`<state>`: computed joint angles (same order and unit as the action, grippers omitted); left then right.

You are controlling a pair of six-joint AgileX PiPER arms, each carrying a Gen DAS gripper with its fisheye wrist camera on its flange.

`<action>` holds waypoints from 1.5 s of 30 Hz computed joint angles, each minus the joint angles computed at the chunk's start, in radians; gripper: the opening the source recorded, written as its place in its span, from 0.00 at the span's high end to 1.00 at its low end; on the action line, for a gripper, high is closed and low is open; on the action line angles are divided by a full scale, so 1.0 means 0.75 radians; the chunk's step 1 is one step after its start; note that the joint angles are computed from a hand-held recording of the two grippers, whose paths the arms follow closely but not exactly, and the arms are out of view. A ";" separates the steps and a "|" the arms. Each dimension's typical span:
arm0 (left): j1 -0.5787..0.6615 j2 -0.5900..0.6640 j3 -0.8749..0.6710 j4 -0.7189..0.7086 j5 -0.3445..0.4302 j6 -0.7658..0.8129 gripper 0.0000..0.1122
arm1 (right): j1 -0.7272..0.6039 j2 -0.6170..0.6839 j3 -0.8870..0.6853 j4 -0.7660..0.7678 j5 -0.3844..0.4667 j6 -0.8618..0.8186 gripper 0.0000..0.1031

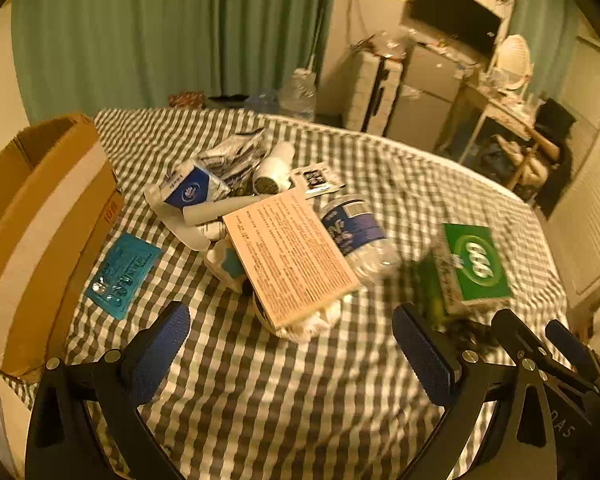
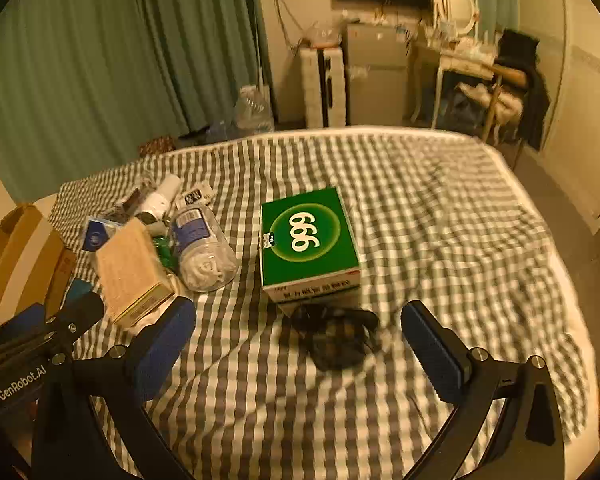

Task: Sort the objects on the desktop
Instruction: 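Grasp the green medicine box with the right gripper while the left grasps the cream medicine box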

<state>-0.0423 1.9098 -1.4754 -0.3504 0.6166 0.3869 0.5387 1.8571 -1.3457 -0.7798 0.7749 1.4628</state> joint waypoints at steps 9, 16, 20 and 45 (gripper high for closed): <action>-0.101 0.267 -0.271 0.248 0.046 -0.290 0.08 | -0.113 0.254 -0.214 0.073 0.013 -0.248 0.01; -0.101 0.452 -0.495 0.273 0.170 -0.395 0.08 | -0.177 0.274 -0.213 0.169 -0.083 -0.293 0.22; -0.045 0.461 -0.498 0.119 0.183 -0.286 0.23 | -0.168 0.236 -0.162 0.157 -0.101 -0.230 0.23; 0.224 0.015 0.021 -0.203 0.216 0.353 0.25 | 0.198 -0.024 -0.081 0.118 0.116 -0.005 0.23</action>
<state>0.1261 1.9210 -1.4597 -0.5025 0.7784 0.6517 0.6868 1.8391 -1.4064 -0.6910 0.8620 1.4589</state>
